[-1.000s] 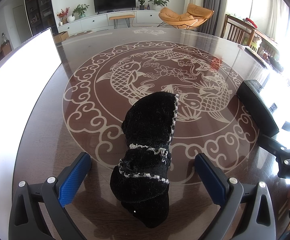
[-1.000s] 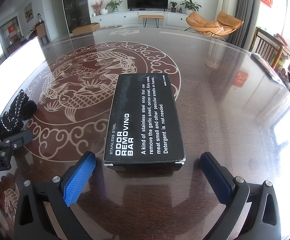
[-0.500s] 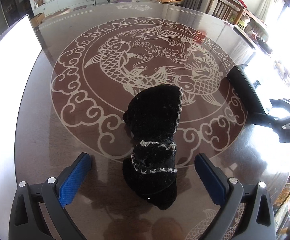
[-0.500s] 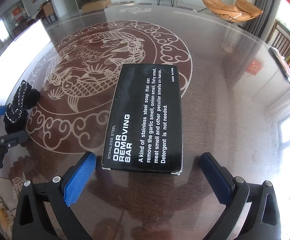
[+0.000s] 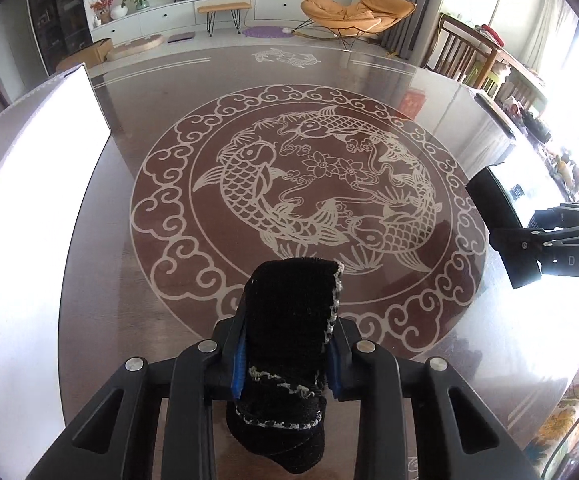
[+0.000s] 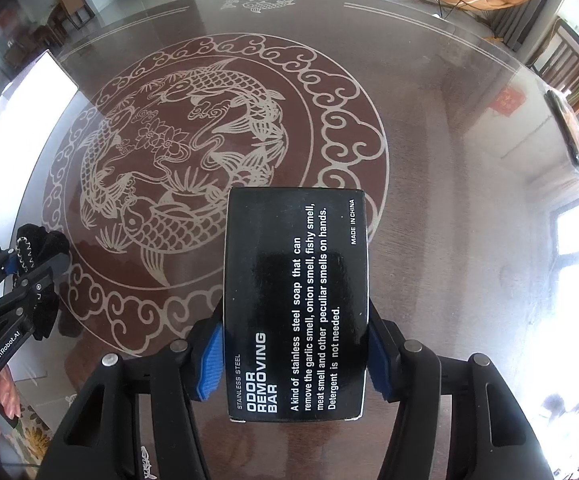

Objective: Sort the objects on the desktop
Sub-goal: 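Carry pouch and box into the white bin and open both tools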

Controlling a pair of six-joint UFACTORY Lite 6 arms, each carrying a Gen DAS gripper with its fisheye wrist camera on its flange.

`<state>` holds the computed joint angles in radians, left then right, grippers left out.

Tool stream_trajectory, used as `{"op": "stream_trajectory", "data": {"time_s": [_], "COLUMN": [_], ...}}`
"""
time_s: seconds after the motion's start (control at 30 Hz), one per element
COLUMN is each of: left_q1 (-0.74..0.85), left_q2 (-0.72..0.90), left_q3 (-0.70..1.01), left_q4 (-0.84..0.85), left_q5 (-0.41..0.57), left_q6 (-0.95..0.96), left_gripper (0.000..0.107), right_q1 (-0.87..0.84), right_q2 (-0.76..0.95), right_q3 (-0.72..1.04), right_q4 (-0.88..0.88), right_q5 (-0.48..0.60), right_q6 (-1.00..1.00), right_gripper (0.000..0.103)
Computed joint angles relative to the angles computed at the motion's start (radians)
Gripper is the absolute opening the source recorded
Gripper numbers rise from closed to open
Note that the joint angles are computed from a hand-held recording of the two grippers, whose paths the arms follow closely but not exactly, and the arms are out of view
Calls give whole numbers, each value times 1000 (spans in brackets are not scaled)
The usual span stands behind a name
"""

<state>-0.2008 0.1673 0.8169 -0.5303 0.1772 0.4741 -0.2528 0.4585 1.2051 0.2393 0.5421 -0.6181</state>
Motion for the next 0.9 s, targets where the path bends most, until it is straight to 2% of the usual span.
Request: {"op": "stream_trajectory", "data": {"time_s": [0.03, 0.1, 0.23, 0.33, 0.4, 0.5, 0.63, 0.77, 0.9], "left_q1": [37, 108, 361, 640, 811, 1008, 1170, 1237, 1267], "left_q2": [-52, -156, -341, -373, -329, -194, 27, 199, 307], "left_q3": [-15, -26, 24, 117, 200, 319, 447, 506, 537], "left_q4": [-64, -89, -120, -161, -161, -136, -100, -51, -2], "left_q5": [33, 110, 346, 532, 608, 630, 607, 549, 492], "left_q6": [78, 125, 266, 425, 500, 567, 596, 588, 566], "left_gripper": [30, 30, 30, 30, 30, 30, 30, 30, 30], "right_q1": [5, 29, 155, 325, 468, 689, 959, 1136, 1240], "right_q2": [-39, -118, -235, -277, -265, -184, 52, 326, 635], "right_q3": [-13, -24, 45, 147, 227, 385, 656, 960, 1323], "right_q4": [7, 10, -1, -31, -39, -48, -54, -70, -110], "right_q5": [14, 56, 181, 255, 278, 295, 283, 317, 439], "right_q6": [-8, 0, 79, 191, 276, 407, 546, 633, 698], "right_gripper": [59, 59, 59, 59, 59, 59, 59, 59, 59]}}
